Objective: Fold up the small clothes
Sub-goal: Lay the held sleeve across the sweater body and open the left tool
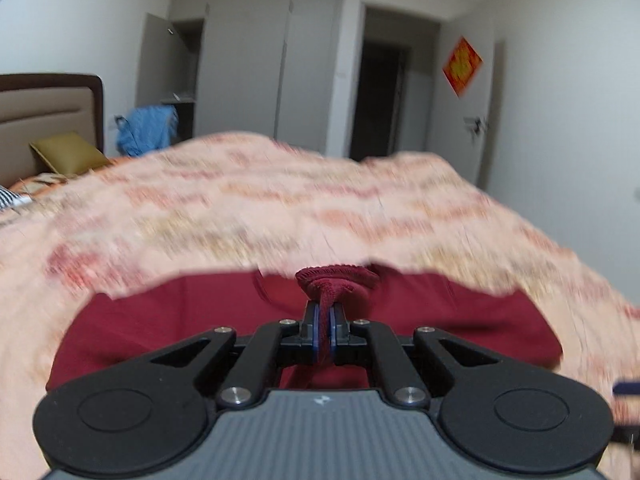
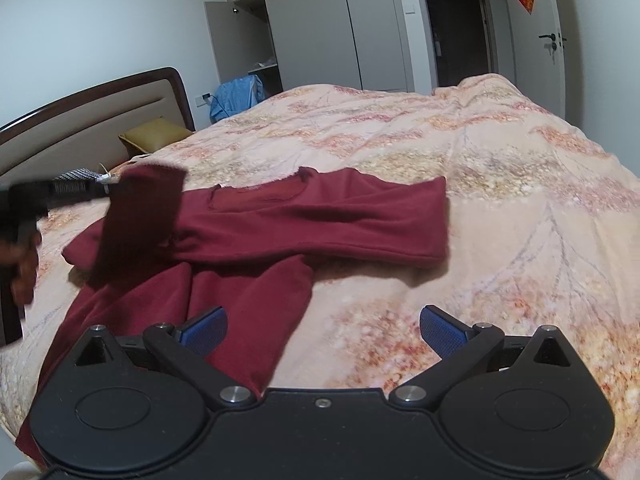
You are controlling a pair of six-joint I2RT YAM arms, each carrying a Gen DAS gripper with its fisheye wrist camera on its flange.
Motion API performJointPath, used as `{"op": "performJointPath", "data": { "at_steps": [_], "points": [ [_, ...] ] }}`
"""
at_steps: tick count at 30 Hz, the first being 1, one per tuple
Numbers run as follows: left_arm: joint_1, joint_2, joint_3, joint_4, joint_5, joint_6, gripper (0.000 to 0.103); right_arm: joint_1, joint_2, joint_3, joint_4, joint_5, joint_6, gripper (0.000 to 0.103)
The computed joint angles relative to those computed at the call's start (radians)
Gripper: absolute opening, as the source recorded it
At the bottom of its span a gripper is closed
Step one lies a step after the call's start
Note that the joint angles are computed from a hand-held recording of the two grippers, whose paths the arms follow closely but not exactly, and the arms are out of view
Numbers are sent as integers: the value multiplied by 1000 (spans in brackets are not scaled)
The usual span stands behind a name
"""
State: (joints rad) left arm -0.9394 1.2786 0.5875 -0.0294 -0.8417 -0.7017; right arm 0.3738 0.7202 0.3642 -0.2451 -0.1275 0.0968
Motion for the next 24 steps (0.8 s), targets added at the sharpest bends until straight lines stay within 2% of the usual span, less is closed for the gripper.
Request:
{"op": "performJointPath", "data": {
  "at_steps": [5,10,12,13,14,16,18,19,20,24],
  "points": [
    [-64,36,-22,-33,14,-94,6,10,30,-8,29,-7,19,102],
    [-72,10,-31,-68,75,-121,10,60,111,-2,97,-8,54,102],
    [-76,-6,-36,-79,101,-131,26,86,149,6,129,-6,67,102],
    [-81,-16,-40,-87,106,-146,39,96,167,9,145,-6,74,102],
    [-85,-26,-43,-101,113,-165,44,108,184,14,159,-7,83,102],
    [-89,-57,-57,-123,129,-203,47,120,225,27,190,-23,95,102],
    [-93,-95,-68,-157,135,-235,53,136,263,39,216,-32,109,102],
    [-103,-114,-71,-186,123,-257,59,143,281,46,226,-42,114,102],
    [-116,-134,-74,-218,104,-276,65,148,296,52,235,-54,120,101],
    [-165,-207,-72,-398,28,-378,75,180,376,92,281,-93,157,100]
  ]
}}
